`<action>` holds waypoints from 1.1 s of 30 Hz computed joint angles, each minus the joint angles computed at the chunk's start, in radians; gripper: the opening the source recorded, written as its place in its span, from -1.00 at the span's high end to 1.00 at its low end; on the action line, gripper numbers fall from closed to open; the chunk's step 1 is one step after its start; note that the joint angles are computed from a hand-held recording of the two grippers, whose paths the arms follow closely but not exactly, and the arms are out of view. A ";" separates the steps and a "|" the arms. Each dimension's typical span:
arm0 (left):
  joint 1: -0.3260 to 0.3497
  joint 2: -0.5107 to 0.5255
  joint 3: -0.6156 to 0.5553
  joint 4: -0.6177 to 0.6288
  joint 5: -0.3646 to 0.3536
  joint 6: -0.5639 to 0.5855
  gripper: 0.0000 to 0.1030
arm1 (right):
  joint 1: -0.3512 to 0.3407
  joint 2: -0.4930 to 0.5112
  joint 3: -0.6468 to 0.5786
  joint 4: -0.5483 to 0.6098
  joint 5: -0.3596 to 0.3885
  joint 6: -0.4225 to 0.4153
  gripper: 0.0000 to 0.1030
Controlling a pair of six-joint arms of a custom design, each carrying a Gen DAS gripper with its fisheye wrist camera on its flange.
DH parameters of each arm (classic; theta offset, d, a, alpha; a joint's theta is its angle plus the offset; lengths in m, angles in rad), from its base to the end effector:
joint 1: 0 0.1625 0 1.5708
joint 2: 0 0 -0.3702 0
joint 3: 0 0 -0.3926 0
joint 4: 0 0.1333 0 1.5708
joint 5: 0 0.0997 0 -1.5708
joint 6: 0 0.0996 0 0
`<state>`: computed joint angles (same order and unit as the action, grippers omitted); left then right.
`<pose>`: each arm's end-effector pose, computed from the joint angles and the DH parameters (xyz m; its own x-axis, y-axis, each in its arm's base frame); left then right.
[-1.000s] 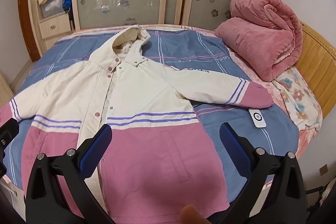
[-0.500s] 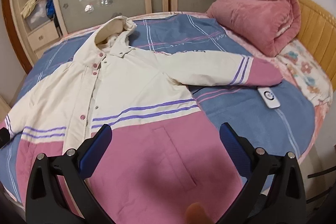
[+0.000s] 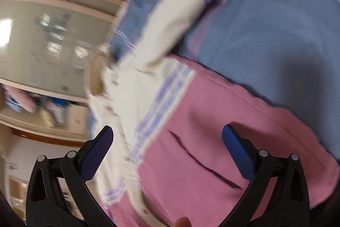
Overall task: Fold large clothes
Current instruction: 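Move both grippers toward the jacket's front opening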
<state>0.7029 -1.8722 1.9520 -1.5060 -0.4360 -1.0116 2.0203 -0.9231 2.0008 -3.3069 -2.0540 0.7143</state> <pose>-0.1409 -0.4124 0.4287 -0.7320 -0.3265 -0.5980 0.2536 0.6841 -0.6839 0.3139 -0.4504 0.1031 -0.9211 0.3694 -0.1232 0.3437 0.6226 -0.7030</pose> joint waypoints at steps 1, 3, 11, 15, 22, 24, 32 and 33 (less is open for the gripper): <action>0.009 0.031 -0.024 0.038 -0.017 0.024 -0.96 | 0.037 0.019 -0.045 0.051 -0.078 -0.083 -0.97; 0.019 0.090 -0.064 0.139 -0.045 -0.006 -0.96 | 0.082 0.057 -0.134 0.210 -0.187 -0.256 -0.97; 0.010 0.091 0.011 -0.035 -0.034 0.131 -0.96 | 0.121 0.159 -0.216 0.333 -0.342 -0.446 -0.97; 0.074 0.098 -0.005 -0.094 -0.091 0.137 -0.96 | 0.093 0.146 -0.213 0.387 -0.303 -0.426 -0.97; 0.295 0.070 0.035 -0.456 -0.468 0.326 -0.96 | 0.088 0.165 -0.233 0.460 -0.327 -0.416 -0.97; 0.322 0.079 0.045 -0.484 -0.517 0.365 -0.96 | 0.092 0.177 -0.244 0.460 -0.325 -0.435 -0.97; 0.333 0.137 0.037 -0.579 -0.585 0.514 -0.96 | 0.098 0.201 -0.261 0.459 -0.248 -0.459 -0.97; 0.341 0.156 0.028 -0.602 -0.607 0.546 -0.95 | 0.096 0.201 -0.264 0.468 -0.247 -0.451 -0.97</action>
<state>1.0438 -1.7160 1.9803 -2.1082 -1.0428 -0.4658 2.1164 -0.7217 1.7365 -2.8385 -2.3010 0.2631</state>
